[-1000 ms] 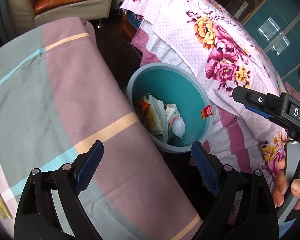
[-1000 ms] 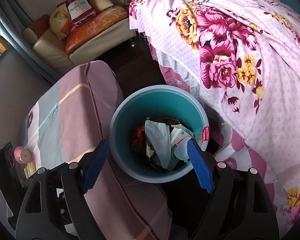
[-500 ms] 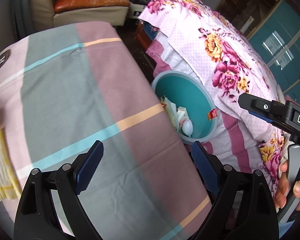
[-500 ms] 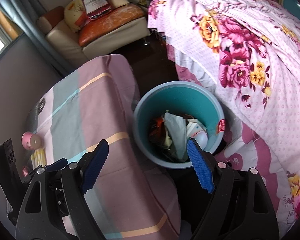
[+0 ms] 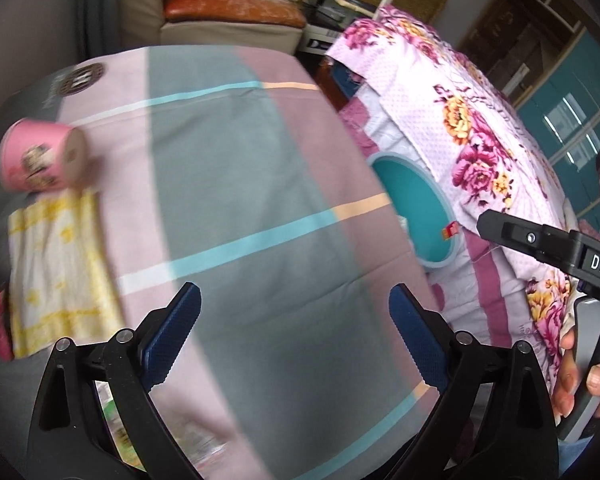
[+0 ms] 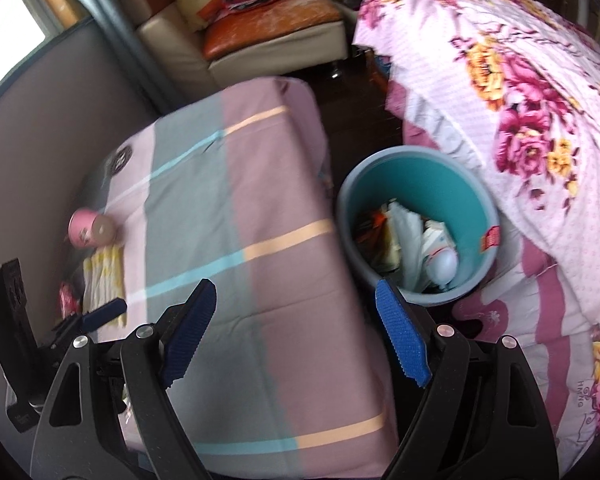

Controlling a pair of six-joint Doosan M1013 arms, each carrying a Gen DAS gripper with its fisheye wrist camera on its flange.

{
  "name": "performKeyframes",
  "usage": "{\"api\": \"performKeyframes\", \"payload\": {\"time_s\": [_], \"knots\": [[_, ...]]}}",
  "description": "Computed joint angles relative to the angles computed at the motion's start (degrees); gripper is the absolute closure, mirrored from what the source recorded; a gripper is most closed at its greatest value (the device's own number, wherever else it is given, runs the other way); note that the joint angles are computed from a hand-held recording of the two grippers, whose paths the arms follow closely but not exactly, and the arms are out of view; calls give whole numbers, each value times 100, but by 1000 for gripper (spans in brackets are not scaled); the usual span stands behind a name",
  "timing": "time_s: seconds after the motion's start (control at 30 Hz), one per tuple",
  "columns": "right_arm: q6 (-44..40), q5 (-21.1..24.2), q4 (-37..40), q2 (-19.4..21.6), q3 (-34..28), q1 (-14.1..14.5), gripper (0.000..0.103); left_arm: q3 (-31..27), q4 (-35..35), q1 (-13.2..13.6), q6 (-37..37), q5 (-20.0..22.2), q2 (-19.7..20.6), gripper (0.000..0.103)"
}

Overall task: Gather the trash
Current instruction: 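Move the right gripper back to the table around the green-wrapped snack packet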

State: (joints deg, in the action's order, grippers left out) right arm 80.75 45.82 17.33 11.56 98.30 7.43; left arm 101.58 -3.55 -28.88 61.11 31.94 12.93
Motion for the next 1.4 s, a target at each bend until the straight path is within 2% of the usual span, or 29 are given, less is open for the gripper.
{"api": "performKeyframes", "payload": {"time_s": [0.17,0.43,0.73,1.07,1.23,1.27,1.3,1.4], "knots": [[-272,273,70,49,8,299,25,502,400,183,-452,-42,-407,8],[-865,948,238,310,-116,888,25,1187,843,565,-1250,-35,-934,8],[-1224,1661,83,636,-299,1557,25,1732,653,986,-1638,-117,-1251,8],[-1293,1833,-138,847,-369,1970,25,2013,404,1285,-1691,-202,-1432,8],[-1410,1485,-322,780,-228,2094,26,2033,285,1350,-1714,-197,-1404,8],[-1426,1426,-383,764,-199,2117,31,2038,267,1368,-1717,-197,-1399,8],[-1427,1391,-420,761,-191,2145,44,2035,284,1373,-1762,-199,-1394,8],[-1489,1275,-311,710,-114,2155,48,2002,404,1390,-2039,-247,-1359,8]]}}
